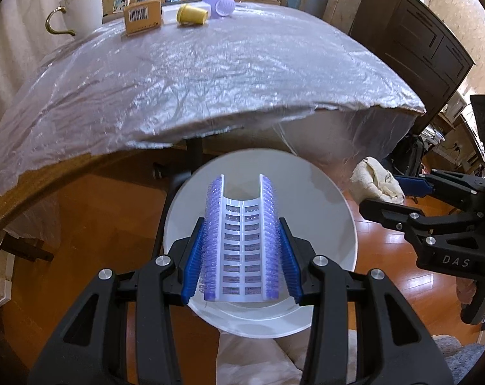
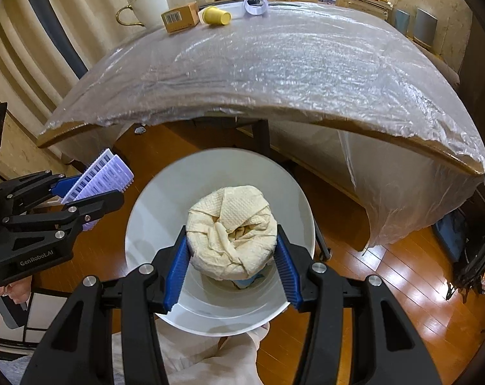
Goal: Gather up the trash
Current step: 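Hold the hair roller and cloth bundle above the white bin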
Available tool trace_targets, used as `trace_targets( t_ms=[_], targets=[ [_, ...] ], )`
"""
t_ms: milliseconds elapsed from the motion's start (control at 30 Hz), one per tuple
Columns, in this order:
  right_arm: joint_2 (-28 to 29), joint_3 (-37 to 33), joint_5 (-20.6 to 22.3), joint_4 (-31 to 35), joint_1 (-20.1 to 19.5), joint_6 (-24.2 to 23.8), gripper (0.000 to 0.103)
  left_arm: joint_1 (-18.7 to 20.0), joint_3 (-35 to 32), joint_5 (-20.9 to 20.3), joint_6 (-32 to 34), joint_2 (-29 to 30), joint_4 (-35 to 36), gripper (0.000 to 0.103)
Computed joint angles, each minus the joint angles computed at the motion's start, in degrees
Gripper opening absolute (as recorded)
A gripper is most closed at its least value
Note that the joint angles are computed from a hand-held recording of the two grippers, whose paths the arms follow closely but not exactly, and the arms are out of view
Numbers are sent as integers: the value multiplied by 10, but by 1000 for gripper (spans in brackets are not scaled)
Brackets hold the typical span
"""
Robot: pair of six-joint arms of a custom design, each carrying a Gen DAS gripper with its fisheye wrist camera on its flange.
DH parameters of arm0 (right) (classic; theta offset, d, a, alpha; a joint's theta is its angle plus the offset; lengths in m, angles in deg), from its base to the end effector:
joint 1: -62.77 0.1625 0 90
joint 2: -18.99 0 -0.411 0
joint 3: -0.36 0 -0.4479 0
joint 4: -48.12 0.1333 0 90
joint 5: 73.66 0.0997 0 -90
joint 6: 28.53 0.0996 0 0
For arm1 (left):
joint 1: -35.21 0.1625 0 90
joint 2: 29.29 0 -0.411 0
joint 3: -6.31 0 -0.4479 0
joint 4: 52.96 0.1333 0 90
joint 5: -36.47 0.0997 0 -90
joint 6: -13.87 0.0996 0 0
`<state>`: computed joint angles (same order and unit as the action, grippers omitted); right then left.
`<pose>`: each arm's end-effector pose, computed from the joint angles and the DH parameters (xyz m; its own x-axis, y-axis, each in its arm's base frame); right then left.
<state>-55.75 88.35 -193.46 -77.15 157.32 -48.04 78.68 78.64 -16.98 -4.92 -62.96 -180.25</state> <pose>0.1366 -0.6602 0.4136 -0.8047 -0.1984 0.5595 -0.3632 0.9101 -0.1995 -0.4405 -0.6830 0.0282 -0.7471 0.3397 -0.5713 0.5122 0.8421 -0.1691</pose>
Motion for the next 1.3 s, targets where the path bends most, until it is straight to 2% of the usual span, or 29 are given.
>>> trace_targets(
  t_ms=[1300],
  targets=[
    [56, -13, -27, -2, -24, 21, 50, 26, -42, 16, -16, 53, 55, 44]
  ],
)
